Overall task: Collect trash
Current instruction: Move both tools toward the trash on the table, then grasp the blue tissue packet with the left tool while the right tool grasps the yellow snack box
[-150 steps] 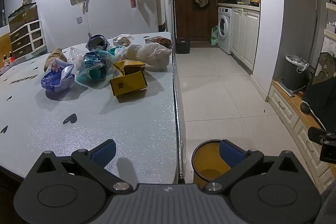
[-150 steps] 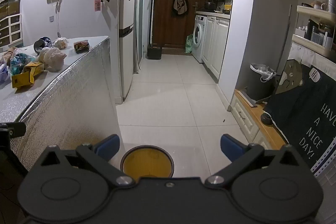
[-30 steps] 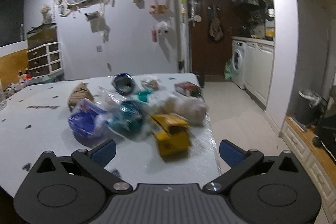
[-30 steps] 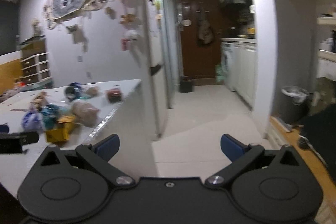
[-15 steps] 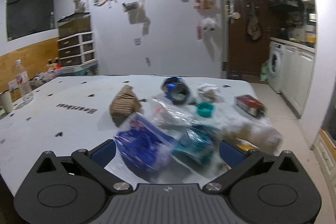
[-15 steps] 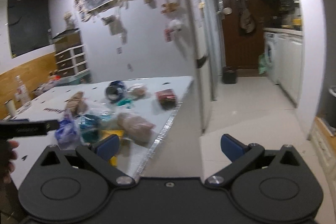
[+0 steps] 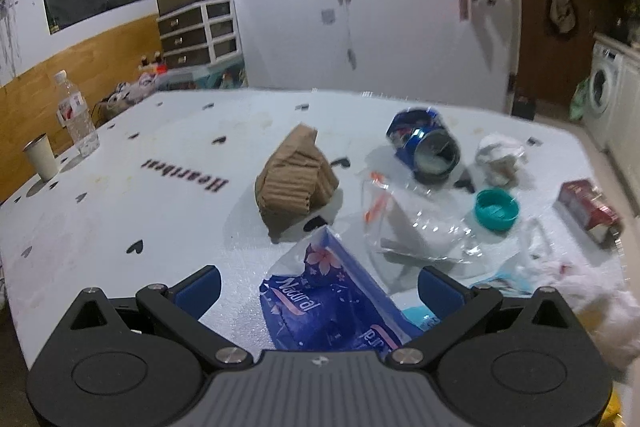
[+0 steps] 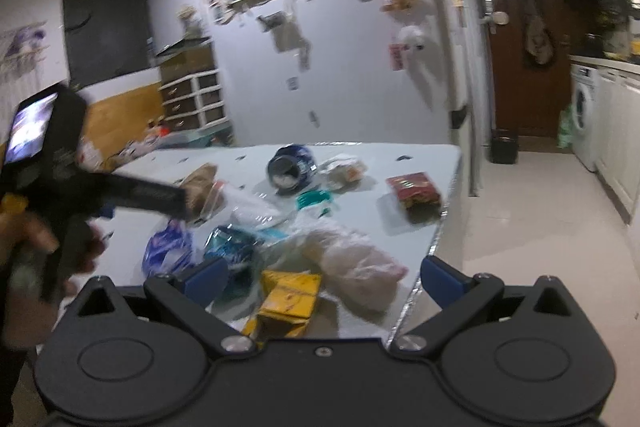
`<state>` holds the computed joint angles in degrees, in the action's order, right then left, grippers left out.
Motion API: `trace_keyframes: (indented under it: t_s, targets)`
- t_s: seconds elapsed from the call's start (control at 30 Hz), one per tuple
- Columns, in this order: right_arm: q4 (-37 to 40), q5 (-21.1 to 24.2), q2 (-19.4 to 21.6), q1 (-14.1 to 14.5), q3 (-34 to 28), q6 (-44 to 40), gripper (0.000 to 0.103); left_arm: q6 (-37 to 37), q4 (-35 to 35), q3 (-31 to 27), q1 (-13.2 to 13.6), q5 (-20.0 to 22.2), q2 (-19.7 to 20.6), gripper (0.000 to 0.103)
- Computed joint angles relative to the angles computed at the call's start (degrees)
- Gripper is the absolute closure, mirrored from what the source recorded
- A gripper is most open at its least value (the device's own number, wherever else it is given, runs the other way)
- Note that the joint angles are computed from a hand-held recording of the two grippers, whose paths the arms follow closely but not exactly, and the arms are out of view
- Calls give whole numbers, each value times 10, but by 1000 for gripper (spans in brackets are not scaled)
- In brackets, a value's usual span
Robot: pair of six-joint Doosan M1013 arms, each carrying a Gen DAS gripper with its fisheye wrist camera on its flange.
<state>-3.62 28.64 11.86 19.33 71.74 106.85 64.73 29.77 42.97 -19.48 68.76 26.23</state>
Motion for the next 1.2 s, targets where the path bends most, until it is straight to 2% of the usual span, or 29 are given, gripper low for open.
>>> trace_keyframes:
  t_s: [0.23, 0.47, 0.6, 0.77, 0.97, 1.03, 1.07, 1.13, 1.2]
  targets:
    - [78, 12, 13, -6, -4, -66, 0, 17, 8, -45, 1, 58, 39, 0]
    - [179, 39, 30, -18, -17, -105, 0, 30, 13, -16, 8, 64, 22, 0]
    - [158, 57, 42, -15, -36, -53, 0, 32, 12, 11, 16, 65, 8, 0]
    - [187, 87, 58, -19, -57, -29, 3, 33, -4, 42, 31, 56, -6, 0]
    - [180, 100, 67, -15, -70, -51, 22, 38, -32, 75, 41, 5, -24, 0]
    - [167, 108, 70, -12, -76, -53, 35, 25, -46, 78, 45, 2, -26, 0]
    - [160, 111, 71, -11, -78, -54, 39, 18, -60, 79, 49, -1, -27, 0]
    - [155, 115, 72, -9, -80, -60, 55, 7, -101, 81, 61, -8, -29, 0]
    - [166, 118, 72, -11, -80, -69, 57, 12, -134, 84, 71, -16, -32, 0]
